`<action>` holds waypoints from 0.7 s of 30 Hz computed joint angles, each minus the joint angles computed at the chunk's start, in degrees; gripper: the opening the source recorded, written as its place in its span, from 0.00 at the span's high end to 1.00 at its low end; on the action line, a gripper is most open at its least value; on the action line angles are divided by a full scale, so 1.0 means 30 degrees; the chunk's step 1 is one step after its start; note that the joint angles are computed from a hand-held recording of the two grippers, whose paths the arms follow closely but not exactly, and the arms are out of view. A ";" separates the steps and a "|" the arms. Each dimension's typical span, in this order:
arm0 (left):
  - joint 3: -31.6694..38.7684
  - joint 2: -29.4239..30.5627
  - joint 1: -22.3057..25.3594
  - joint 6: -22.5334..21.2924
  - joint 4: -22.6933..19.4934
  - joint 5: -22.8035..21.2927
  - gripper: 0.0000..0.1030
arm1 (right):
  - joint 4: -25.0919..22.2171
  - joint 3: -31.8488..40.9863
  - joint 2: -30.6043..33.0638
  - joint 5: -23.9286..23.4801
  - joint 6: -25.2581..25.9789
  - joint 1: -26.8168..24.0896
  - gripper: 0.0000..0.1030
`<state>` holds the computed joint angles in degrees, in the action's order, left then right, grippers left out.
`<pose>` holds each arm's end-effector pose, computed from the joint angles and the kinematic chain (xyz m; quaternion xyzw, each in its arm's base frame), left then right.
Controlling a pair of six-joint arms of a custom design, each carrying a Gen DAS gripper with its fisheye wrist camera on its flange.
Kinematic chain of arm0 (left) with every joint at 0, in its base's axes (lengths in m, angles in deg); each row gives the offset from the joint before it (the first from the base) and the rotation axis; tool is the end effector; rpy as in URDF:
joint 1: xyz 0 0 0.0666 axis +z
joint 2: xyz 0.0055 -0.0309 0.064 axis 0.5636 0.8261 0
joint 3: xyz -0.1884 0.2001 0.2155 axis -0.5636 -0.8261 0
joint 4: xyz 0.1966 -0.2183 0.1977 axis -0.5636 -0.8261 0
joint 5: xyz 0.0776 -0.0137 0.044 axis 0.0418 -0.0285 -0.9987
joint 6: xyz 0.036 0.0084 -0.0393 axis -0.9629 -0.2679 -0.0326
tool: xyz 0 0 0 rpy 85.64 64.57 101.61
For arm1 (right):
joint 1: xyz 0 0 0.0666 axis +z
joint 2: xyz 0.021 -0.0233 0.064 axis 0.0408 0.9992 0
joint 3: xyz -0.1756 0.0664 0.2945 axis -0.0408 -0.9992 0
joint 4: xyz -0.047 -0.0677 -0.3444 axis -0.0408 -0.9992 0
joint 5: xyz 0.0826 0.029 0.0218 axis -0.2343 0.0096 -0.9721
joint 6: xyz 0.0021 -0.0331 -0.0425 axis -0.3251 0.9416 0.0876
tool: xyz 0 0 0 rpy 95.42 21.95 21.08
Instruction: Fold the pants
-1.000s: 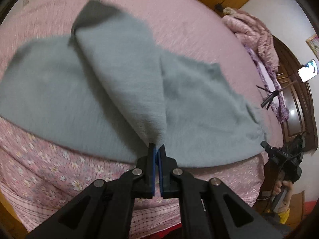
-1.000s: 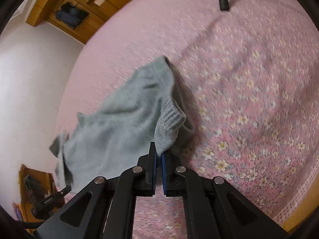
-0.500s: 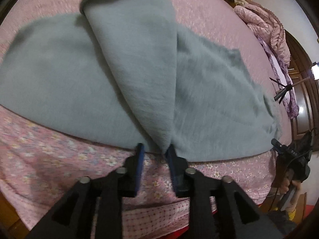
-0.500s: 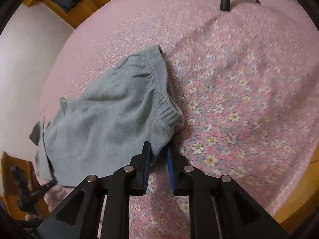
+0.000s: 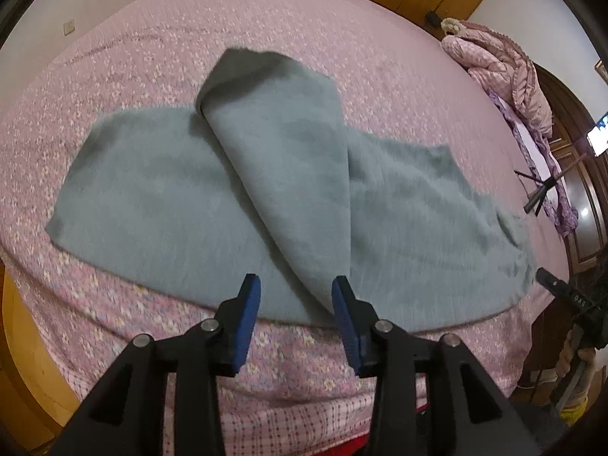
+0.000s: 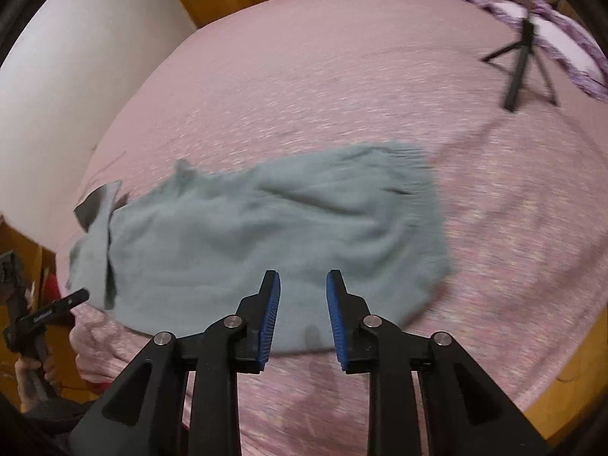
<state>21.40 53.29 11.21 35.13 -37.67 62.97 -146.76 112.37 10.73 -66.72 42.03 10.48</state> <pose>0.3866 -0.1741 0.3918 0.1545 0.9608 -0.1613 0.1642 0.3018 0.0419 0.3856 0.2555 0.9283 0.0966 0.2523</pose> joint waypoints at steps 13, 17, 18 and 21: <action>0.3596 0.3054 -0.0947 0.0561 0.0746 -0.0986 0.40 | 0.3324 0.1989 0.4804 -0.0502 -0.1778 0.1852 0.74; 0.4378 0.3911 -0.1307 0.0861 0.0998 -0.1467 0.34 | 0.3963 0.2428 0.5437 -0.0449 -0.2183 0.1977 0.74; 0.4593 0.4134 -0.1380 0.0844 0.1035 -0.1634 0.34 | 0.4096 0.2552 0.5584 -0.0497 -0.2233 0.2002 0.74; 0.5236 0.4735 -0.1650 0.0856 0.1224 -0.2382 0.34 | 0.4254 0.3222 0.6279 -0.0454 -0.2182 0.2178 0.74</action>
<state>37.11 67.49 6.26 37.70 -34.00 55.83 -134.00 122.04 29.56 -68.09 35.48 17.01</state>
